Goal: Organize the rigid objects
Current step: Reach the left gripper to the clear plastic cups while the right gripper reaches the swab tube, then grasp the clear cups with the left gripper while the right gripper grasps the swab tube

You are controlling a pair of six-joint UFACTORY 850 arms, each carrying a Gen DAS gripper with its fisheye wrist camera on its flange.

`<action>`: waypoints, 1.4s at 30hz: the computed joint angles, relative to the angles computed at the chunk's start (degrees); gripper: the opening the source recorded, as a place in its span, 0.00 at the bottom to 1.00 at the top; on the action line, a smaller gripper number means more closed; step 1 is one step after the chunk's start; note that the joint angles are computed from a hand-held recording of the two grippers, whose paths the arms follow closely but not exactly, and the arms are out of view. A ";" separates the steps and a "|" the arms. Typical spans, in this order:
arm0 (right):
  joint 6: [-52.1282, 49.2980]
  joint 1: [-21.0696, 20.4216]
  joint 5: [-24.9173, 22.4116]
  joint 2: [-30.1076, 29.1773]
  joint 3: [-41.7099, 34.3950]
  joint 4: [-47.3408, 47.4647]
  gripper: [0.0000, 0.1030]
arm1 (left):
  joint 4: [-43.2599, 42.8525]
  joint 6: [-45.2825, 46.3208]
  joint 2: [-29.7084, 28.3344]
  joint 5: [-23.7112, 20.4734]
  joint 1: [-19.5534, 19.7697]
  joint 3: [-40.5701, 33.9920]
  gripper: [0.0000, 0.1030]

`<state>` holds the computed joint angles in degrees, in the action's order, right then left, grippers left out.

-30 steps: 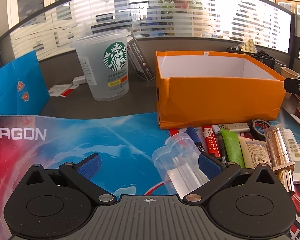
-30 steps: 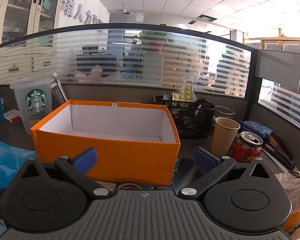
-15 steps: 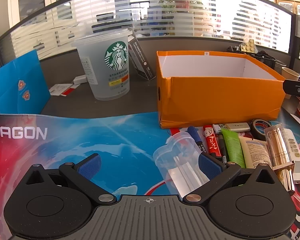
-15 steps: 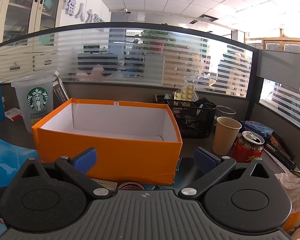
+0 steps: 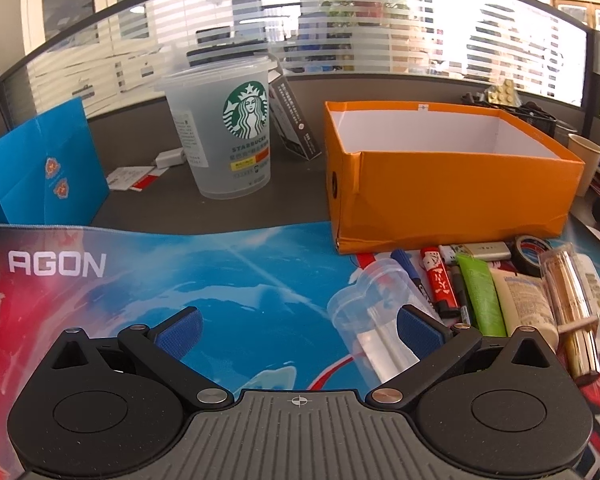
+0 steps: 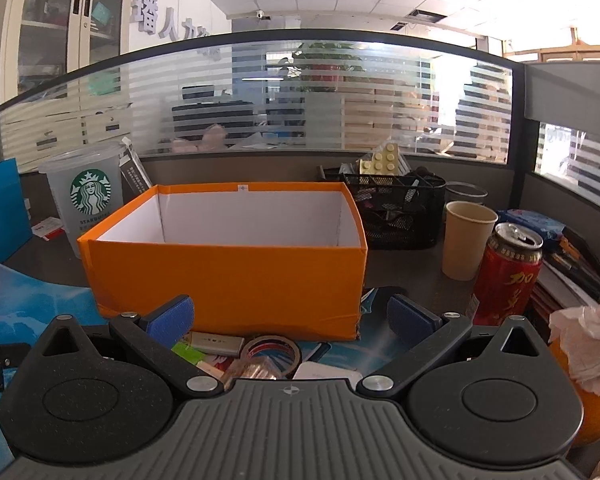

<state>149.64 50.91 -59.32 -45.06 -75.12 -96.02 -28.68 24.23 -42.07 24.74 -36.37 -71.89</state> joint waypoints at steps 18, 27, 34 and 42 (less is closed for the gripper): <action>2.28 2.45 -0.29 -0.53 6.39 0.38 1.00 | 7.99 -9.11 -0.76 -2.36 -0.94 -2.00 1.00; -2.63 1.09 5.71 -4.74 -2.21 -3.68 0.92 | -6.88 7.89 -6.04 -5.47 -2.47 -8.60 1.00; 2.00 -0.55 9.17 -5.88 -4.24 -3.19 0.72 | -13.91 13.03 -9.12 -8.23 -1.52 -12.43 1.00; -7.85 -0.93 9.32 -6.21 -5.56 2.92 0.56 | -6.28 5.05 -10.00 -9.93 0.35 -13.15 1.00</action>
